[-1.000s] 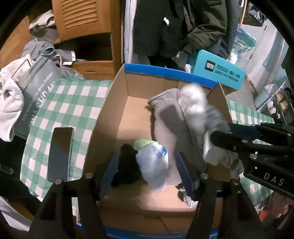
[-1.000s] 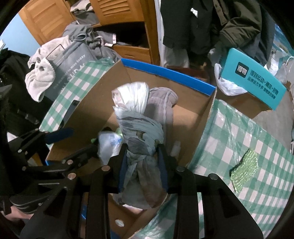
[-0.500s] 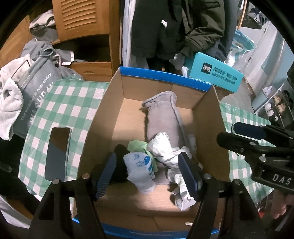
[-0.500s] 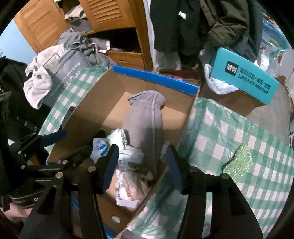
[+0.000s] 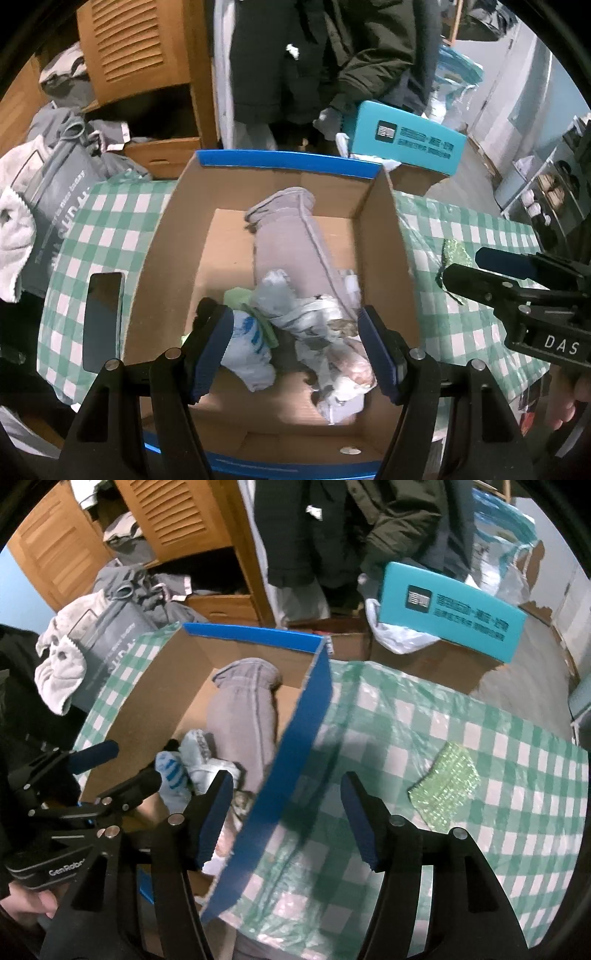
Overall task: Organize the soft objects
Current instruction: 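Withdraw from the box and move the left gripper to the green pad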
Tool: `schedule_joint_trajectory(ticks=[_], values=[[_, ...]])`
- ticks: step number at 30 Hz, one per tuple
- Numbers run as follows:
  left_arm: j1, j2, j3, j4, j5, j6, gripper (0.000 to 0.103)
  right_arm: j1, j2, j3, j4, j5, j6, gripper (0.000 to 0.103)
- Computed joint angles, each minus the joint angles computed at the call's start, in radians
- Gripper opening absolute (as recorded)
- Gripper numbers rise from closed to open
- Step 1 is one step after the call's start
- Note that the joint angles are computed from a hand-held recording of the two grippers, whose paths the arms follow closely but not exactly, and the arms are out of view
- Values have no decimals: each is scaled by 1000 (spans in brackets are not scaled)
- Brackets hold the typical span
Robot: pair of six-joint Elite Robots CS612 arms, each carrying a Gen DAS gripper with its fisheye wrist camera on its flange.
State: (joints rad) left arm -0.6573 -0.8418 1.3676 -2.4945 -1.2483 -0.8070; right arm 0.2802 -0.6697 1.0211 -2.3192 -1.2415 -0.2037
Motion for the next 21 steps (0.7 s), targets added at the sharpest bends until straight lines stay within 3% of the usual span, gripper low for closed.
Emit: schedule_joint_trajectory(ticks=[21], values=[[-42,76,-135,51,-25,100,71,-64,-34,82,-66,-15,77,70]])
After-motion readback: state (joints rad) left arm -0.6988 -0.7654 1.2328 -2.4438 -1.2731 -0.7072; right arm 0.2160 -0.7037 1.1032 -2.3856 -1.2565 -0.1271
